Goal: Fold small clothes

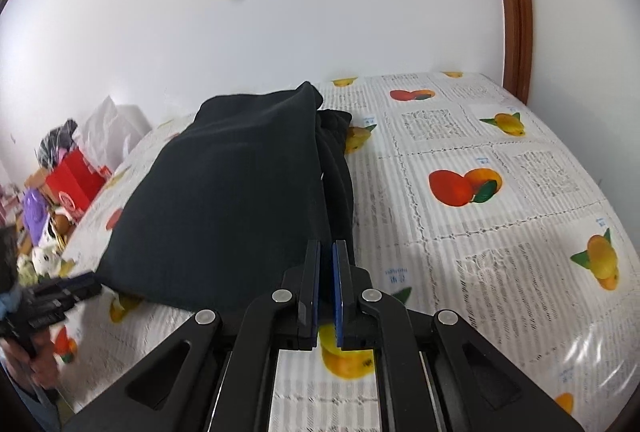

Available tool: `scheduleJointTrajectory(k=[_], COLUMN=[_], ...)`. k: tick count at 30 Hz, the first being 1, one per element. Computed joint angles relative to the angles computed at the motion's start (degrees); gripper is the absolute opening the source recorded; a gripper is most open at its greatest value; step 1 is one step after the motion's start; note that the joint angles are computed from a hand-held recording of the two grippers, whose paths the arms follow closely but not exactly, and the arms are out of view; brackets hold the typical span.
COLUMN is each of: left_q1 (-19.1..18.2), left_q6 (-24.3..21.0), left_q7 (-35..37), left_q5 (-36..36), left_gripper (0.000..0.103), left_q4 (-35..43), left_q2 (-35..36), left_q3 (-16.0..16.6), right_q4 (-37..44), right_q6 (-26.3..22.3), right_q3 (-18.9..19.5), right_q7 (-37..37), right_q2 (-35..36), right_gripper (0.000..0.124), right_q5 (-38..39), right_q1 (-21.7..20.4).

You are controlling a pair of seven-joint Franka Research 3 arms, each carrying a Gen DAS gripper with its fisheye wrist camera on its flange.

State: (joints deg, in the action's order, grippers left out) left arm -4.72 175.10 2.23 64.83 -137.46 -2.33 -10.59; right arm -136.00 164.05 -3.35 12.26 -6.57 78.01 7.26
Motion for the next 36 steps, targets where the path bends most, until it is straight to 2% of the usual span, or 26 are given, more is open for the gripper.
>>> scheduleJointTrajectory(k=[3, 9, 13, 15, 17, 20, 23, 25, 28, 30, 32, 36], left_q1=[-0.2, -0.5, -1.4, -2.2, -3.0, -3.8, -4.0, -4.1, -3.7, -3.5, -3.4, -3.6], left_q6=[1.0, -1.2, -3.6, -5.8, -7.1, -8.1, -6.7, -7.5, -7.8, -8.1, -8.4, -8.7], left_q7=[2.9, 10.0, 11.1, 16.0, 19.0, 20.8, 19.6, 19.1, 21.9, 24.5, 26.7, 28.2], left_q5=[-3.3, -9.4, -9.9, -15.4, -18.4, -20.6, -20.5, -19.6, -22.2, -24.0, -24.9, -24.3], left_gripper=[0.04, 0.04, 0.041, 0.041, 0.043, 0.043, 0.043, 0.043, 0.045, 0.051, 0.055, 0.056], left_q4=[-0.7, 2.0, 4.4, 5.3, 5.9, 6.5, 6.8, 7.9, 9.3, 10.8, 12.4, 16.5], left_q2=[-1.0, 0.7, 2.8, 4.2, 5.1, 5.4, 5.2, 5.6, 6.6, 7.8, 8.8, 11.4], left_q3=[0.1, -0.2, 0.1, 0.0, 0.2, 0.7, 1.5, 1.8, 1.9, 2.2, 2.5, 4.0], right_q4=[-1.6, -3.9, -5.1, -5.3, -5.2, -4.3, -2.6, -1.1, 1.5, 3.7, 7.4, 16.2], right_q6=[2.5, 3.4, 4.1, 4.3, 3.9, 2.9, 2.8, 2.3, 3.3, 3.6, 3.1, 0.0], right_q3=[0.4, -0.3, -1.0, -1.3, -1.8, -2.2, -1.7, -1.2, 0.1, 0.6, 1.1, 2.0], right_q7=[-0.4, 2.2, 2.6, 3.8, 3.5, 2.9, 4.0, 5.1, 8.6, 10.9, 15.3, 25.1], right_q2=[-0.5, -2.5, -3.6, -3.9, -4.5, -4.8, -3.8, -2.4, 0.0, 1.7, 4.6, 11.5], right_gripper=[0.006, 0.006, 0.006, 0.006, 0.009, 0.023, 0.025, 0.025, 0.025, 0.027, 0.031, 0.033], right_q5=[-1.8, -6.4, -7.5, -8.2, -7.1, -5.3, -5.0, -5.8, -10.0, -13.0, -18.1, -27.5], right_q1=[0.2, 0.3, 0.9, 1.1, 1.6, 2.1, 2.4, 2.4, 2.1, 2.0, 1.4, -0.1])
